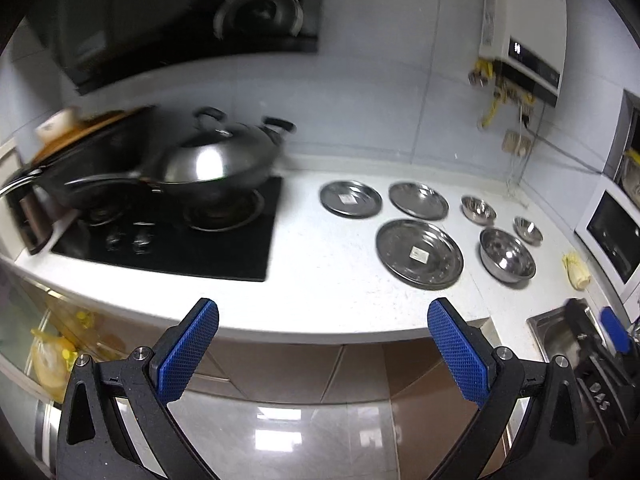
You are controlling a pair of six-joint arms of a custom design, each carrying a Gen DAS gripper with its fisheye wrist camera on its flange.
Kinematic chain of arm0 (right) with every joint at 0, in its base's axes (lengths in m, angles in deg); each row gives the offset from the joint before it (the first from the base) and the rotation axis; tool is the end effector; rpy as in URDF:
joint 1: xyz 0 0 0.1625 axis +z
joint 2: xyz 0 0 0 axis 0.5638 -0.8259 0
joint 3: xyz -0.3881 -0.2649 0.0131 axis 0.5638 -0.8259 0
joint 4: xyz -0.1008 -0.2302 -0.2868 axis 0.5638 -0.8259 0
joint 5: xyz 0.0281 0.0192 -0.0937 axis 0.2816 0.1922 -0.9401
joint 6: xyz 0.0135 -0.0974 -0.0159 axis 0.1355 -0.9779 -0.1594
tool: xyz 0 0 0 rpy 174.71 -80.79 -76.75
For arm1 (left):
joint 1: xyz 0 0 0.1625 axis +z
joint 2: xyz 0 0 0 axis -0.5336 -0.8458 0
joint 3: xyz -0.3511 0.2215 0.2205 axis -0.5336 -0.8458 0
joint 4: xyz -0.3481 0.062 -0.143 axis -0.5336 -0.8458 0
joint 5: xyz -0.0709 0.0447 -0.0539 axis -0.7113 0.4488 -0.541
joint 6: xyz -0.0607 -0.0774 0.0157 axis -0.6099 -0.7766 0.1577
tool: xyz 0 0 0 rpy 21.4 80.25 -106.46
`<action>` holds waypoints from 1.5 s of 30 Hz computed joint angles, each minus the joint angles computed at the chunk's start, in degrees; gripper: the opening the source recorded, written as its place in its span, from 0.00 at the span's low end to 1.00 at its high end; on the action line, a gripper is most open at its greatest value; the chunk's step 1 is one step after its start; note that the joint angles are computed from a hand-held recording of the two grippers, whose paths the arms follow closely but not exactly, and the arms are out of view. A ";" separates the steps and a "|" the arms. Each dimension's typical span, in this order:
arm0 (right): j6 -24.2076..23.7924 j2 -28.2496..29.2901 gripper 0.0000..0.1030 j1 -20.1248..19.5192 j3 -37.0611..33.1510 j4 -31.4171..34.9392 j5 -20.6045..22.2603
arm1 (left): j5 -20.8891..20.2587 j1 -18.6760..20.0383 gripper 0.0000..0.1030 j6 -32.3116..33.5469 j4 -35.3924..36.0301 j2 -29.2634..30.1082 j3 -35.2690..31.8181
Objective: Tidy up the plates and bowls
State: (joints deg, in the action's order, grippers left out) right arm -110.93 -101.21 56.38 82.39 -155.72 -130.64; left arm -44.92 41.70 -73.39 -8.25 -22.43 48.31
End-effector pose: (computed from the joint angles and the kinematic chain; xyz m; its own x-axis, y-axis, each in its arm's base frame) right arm 0.1151 -0.3192 0.4665 -0.7503 -0.1283 0.6485 -0.6268 0.4501 -0.6361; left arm -0.5093 -0.3035 0.1408 -0.7339 -0.2502 -0.6315 0.3815 0.6174 -0.6879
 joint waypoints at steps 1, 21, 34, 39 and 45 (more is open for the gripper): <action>-0.18 2.87 0.82 0.15 -1.56 -0.23 -1.20 | 0.35 1.72 0.99 3.38 -2.65 0.90 -0.49; -3.38 45.91 0.82 -4.93 -46.95 18.79 -5.48 | 2.18 31.02 0.99 28.37 -7.41 28.29 -38.48; -0.88 51.26 0.78 -4.65 -51.34 21.98 -15.62 | -8.16 36.63 0.50 40.92 -15.50 30.94 -41.43; 1.29 52.97 0.23 -2.97 -52.65 23.53 -21.71 | -8.12 36.54 0.20 47.99 -11.93 33.38 -46.85; -0.33 52.90 0.18 -0.72 -51.82 23.09 -25.16 | -11.41 37.48 0.15 48.89 -14.38 29.75 -43.34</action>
